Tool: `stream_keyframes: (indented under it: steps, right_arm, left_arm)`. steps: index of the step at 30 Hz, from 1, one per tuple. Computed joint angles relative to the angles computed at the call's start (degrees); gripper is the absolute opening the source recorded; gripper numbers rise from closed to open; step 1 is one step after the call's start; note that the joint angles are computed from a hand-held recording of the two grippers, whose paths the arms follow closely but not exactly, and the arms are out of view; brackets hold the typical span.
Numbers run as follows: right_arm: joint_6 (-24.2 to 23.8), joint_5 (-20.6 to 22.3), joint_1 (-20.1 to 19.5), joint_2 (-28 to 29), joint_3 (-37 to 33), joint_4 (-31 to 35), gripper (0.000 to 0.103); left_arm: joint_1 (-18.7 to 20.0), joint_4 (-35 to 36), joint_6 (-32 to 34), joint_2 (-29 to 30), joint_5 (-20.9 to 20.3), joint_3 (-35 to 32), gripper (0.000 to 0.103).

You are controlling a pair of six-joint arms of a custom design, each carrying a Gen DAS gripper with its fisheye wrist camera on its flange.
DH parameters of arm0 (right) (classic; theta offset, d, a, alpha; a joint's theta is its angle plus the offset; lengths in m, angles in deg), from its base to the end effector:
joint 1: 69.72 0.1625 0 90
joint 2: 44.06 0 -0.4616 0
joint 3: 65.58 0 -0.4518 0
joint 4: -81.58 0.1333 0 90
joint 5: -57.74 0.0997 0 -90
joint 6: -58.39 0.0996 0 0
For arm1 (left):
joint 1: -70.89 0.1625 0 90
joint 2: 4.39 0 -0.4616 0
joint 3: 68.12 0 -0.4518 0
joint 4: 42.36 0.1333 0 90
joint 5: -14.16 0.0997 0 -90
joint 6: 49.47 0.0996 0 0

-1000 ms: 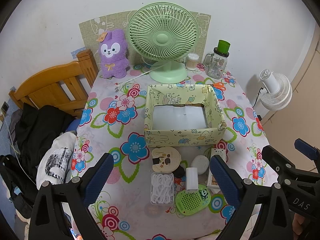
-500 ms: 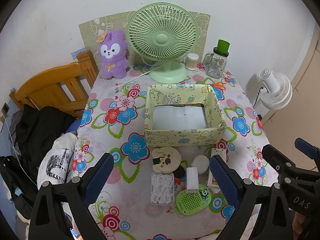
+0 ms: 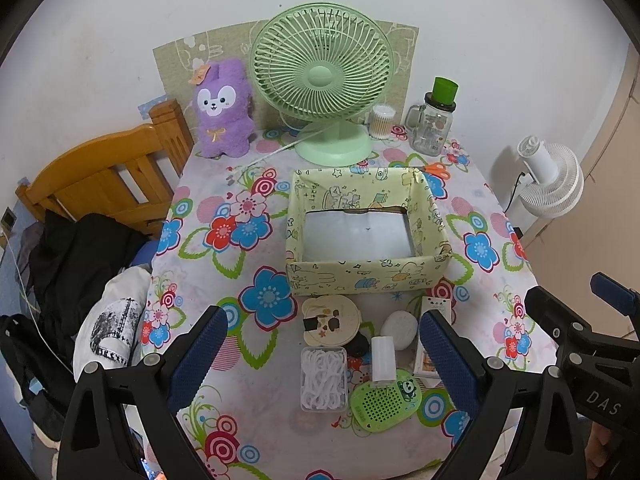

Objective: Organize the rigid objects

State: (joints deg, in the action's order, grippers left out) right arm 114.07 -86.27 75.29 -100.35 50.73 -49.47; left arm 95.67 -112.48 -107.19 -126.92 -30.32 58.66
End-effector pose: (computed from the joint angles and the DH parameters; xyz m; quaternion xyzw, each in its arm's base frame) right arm 0.4867 -0.2763 0.0674 0.0697 -0.8792 0.2849 0.3754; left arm -0.1548 -0.2965 0.4138 0.1397 0.8945 -0.2403 0.3500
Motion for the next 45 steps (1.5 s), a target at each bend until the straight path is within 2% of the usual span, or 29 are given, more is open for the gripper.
stream_keyframes:
  steps: [12,24,40,45]
  right_arm:
    - [-1.08,0.94,-1.15,0.47,0.02,-0.66,0.102]
    - [-4.15,2.17,-3.49,2.65,0.89,-4.18,0.101]
    - [-6.94,3.61,-6.73,6.5,1.76,-7.38,0.1]
    - [-8.79,4.8,-7.98,8.11,2.12,-10.25,0.099]
  left_arm:
    - [1.97,-2.53,1.71,0.73,-0.09,0.87,0.097]
    - [6.44,-5.5,4.15,1.82,-0.4,2.96,0.097]
    - [13.28,-9.58,8.2,2.43,-3.52,6.64,0.096]
    - [14.66,-10.4,9.86,3.04,-4.05,7.98,0.096]
